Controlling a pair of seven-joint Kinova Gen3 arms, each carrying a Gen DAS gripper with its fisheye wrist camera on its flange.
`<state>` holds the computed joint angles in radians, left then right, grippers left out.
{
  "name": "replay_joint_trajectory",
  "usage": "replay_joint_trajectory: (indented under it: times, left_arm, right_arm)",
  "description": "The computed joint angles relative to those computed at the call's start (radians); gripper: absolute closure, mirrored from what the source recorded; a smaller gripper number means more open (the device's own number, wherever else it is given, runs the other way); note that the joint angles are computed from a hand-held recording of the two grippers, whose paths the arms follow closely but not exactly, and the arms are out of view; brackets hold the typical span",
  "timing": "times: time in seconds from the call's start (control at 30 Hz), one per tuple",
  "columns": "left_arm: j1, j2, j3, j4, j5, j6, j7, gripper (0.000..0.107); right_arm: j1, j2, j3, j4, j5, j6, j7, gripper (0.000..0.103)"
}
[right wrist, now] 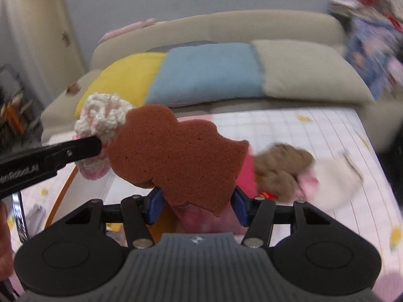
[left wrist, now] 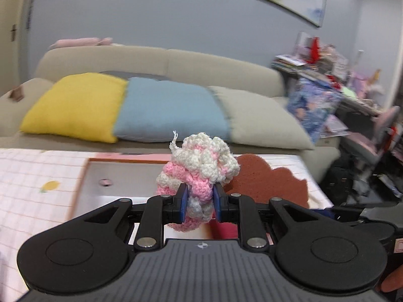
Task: Organize soft objects
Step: 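Carry both held items over the white box and open both tools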
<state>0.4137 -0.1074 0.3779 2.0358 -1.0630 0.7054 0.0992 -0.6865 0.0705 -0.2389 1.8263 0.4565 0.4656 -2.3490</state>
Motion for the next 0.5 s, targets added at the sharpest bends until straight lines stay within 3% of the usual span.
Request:
replay_joint_trajectory:
  times: [0.33, 0.5]
  left_arm:
    - [-0.125, -0.012, -0.091, 0.062, 0.194, -0.09, -0.138, 0.084]
    - [-0.161, -0.01, -0.122, 0.104, 0.281, -0.118, -0.218, 0.085]
  right_arm:
    - [-0.206, 0.259, 0.05, -0.317, 0.141, 0.224, 0.172, 0.047]
    - [-0.305, 0.344, 0.106, -0.373, 0.243, 0.263, 0.272, 0.047]
